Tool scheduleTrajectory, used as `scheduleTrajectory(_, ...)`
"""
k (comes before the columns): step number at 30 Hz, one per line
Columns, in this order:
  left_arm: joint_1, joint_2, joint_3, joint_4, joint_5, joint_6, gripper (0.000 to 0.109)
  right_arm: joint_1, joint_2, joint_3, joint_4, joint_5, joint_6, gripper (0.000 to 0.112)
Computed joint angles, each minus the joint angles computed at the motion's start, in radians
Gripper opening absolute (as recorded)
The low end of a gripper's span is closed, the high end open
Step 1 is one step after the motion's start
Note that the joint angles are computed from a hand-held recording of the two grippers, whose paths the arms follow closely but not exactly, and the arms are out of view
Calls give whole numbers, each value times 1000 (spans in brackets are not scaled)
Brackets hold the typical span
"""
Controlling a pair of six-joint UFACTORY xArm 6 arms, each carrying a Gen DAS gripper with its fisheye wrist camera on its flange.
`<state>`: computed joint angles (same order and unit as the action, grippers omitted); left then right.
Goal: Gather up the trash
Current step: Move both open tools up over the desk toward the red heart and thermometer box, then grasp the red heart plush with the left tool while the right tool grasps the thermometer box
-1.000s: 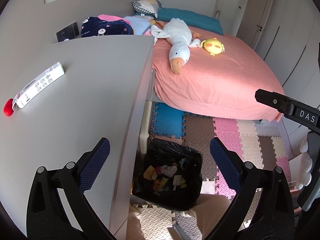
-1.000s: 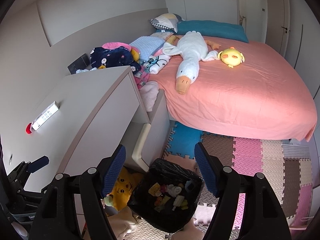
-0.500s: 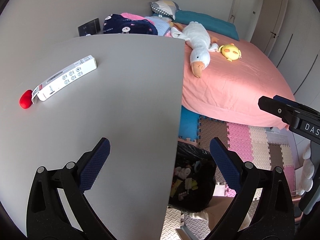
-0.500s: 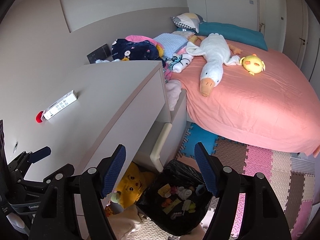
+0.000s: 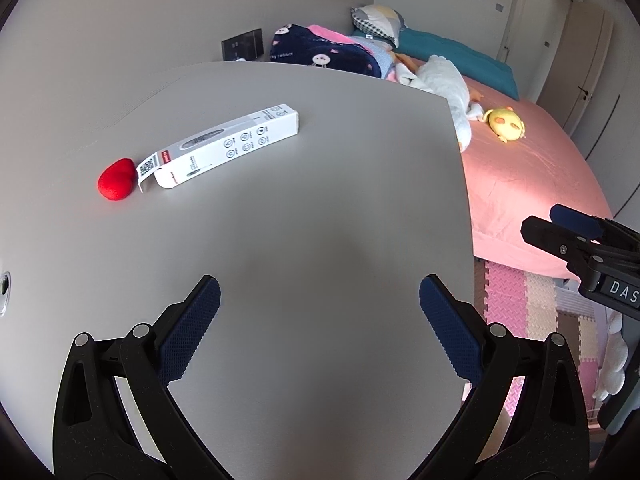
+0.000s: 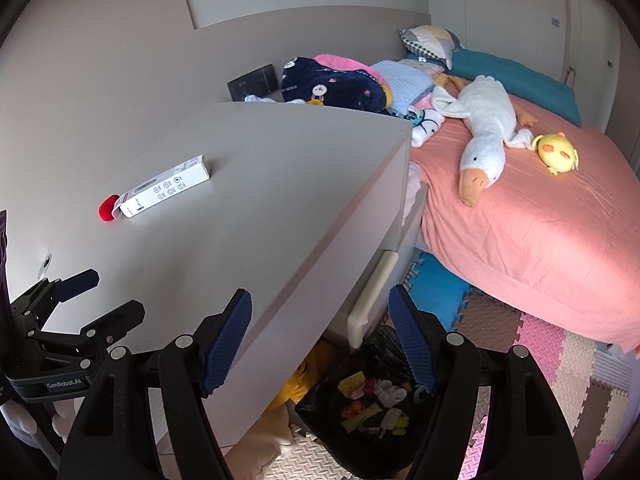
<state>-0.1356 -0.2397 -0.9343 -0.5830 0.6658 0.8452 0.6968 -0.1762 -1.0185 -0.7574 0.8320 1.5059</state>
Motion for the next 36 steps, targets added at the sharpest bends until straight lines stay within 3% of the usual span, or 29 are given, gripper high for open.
scheduleTrajectory(19,167,203,-190,13,-36,-37,96,-35,338,-366,93,-74,-321,72)
scheduleTrajectory(30,220,342,-330,60,-34,-82,97,-46,555,-651,157,-15,-542,72)
scheduleTrajectory(36,247,392,-392,76,-32,-93,97,-46,720,-901,204,93,-728,75)
